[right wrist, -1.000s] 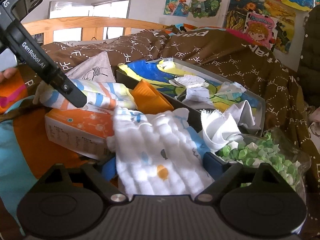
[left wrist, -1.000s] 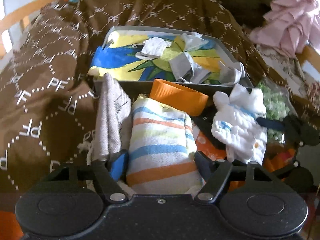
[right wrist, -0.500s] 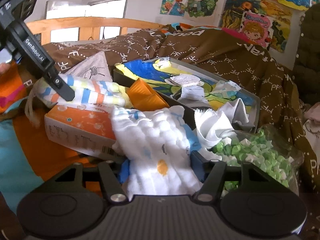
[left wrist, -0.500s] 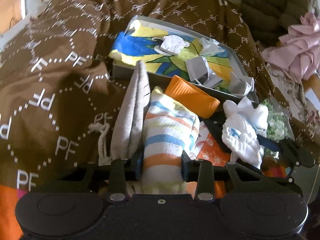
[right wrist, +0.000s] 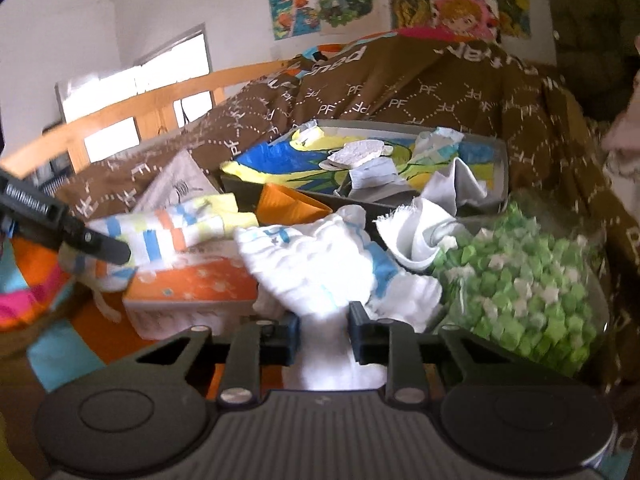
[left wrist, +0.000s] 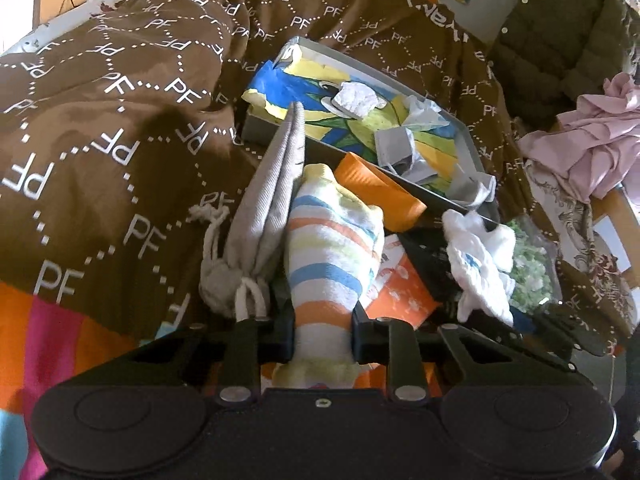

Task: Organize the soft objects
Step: 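Lift the striped towel and white cloth and carry both over the grey tray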

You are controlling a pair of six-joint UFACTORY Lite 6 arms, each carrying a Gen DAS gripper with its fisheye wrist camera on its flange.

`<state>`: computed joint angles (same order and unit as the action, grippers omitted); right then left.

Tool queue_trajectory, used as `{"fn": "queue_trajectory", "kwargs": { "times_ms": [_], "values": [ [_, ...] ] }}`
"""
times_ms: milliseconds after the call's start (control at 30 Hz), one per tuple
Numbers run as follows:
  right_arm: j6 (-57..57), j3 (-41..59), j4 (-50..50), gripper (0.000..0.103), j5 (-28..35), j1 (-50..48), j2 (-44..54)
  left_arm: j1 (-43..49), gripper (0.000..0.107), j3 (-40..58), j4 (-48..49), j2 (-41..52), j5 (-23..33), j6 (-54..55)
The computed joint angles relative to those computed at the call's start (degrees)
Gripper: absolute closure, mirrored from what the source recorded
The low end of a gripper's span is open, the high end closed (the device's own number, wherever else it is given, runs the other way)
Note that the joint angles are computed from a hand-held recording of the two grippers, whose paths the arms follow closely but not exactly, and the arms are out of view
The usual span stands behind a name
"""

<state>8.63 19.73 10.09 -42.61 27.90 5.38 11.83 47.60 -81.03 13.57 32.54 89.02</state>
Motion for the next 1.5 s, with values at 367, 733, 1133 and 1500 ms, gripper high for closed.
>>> {"fn": "queue_trajectory", "kwargs": {
  "times_ms": [367,733,1133,1500],
  "values": [
    [23.3,-7.0,-12.9,0.081,-0.4,-0.8,-10.2,8.8,0.082,-8.4,4.3,-10.6,10.9,-1.5],
    [41.1,-12.9,-19.5,0.08,-5.1,-1.9,-14.5,17.8,0.083,-11.9,11.6,-14.6,20.0,-5.4],
    [29.8,-11.7,-4.8,0.082,-1.4,8.7,-20.7,19.8,0.083,-14.5,10.6,-20.9,25.3,-5.0],
    [20.8,-8.7,8.4,0.091,1.5,15.0,-21.0,19.3,0.083,-19.2,8.8,-25.7,26.9,-3.5]
  ]
}}
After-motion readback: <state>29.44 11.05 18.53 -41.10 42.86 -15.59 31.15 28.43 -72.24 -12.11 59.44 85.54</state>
